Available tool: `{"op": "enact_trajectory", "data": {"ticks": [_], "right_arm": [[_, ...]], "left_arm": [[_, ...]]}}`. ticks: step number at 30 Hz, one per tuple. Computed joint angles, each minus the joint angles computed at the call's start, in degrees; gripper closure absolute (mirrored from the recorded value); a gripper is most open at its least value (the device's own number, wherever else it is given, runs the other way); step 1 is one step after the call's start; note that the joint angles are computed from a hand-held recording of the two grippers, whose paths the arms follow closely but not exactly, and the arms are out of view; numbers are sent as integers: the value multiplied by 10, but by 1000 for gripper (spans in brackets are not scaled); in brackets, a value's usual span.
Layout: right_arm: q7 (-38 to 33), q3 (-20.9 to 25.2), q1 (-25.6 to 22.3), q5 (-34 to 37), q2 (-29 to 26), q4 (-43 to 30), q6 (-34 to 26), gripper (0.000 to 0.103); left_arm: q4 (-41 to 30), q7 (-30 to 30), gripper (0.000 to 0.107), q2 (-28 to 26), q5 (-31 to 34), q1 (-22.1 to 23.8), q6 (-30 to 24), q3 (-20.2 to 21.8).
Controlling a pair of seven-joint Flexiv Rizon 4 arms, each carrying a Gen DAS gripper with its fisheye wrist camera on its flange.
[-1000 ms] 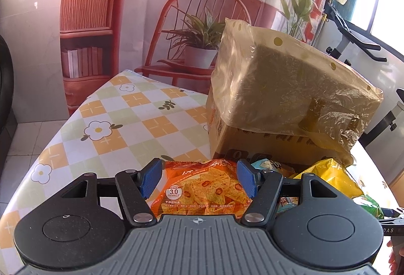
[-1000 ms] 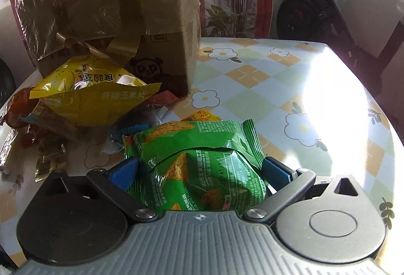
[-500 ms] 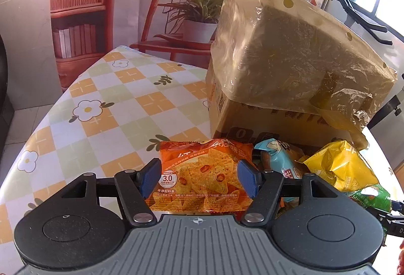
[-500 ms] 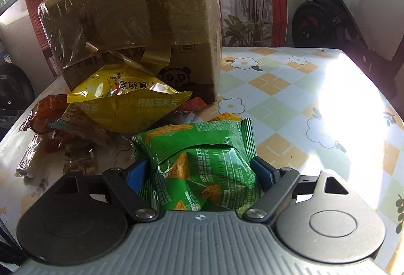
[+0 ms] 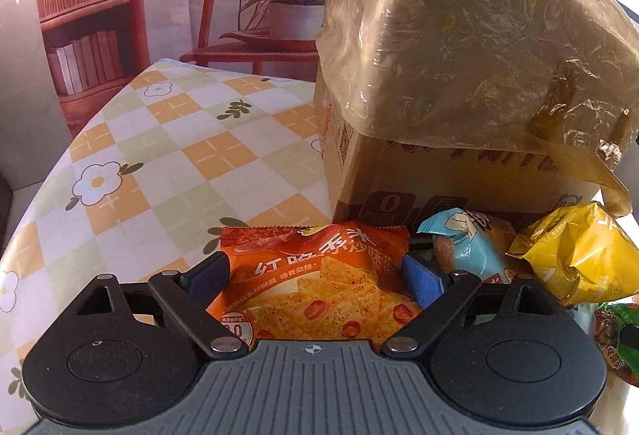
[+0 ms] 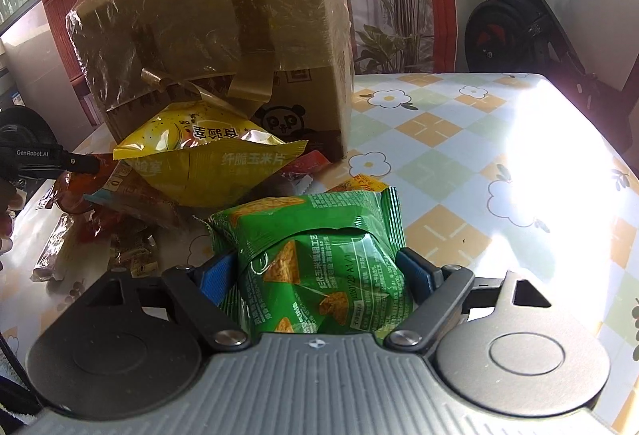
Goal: Organize snacks
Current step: 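Grasp the orange cracker bag with the left tool while the right tool holds the green bag, then lift both bags over the box opening and open both tools to drop them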
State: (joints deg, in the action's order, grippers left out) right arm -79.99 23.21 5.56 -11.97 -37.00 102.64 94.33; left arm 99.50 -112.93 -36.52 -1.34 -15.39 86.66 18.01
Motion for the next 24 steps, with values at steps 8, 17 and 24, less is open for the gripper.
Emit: {"op": "enact_trajectory", "data": {"ticks": [8, 17, 24], "right_arm": [[-6, 14, -11, 3, -7, -5, 1, 17], [-7, 18, -18, -3, -3, 11, 31, 17], [9, -9, -5, -33, 8, 23, 78, 18]], "left_arm": [[17, 9, 12, 0, -16, 27, 22, -31], [75, 23, 36, 45, -26, 3, 69, -14], [86, 20, 36, 55, -49, -125, 116, 125]]}}
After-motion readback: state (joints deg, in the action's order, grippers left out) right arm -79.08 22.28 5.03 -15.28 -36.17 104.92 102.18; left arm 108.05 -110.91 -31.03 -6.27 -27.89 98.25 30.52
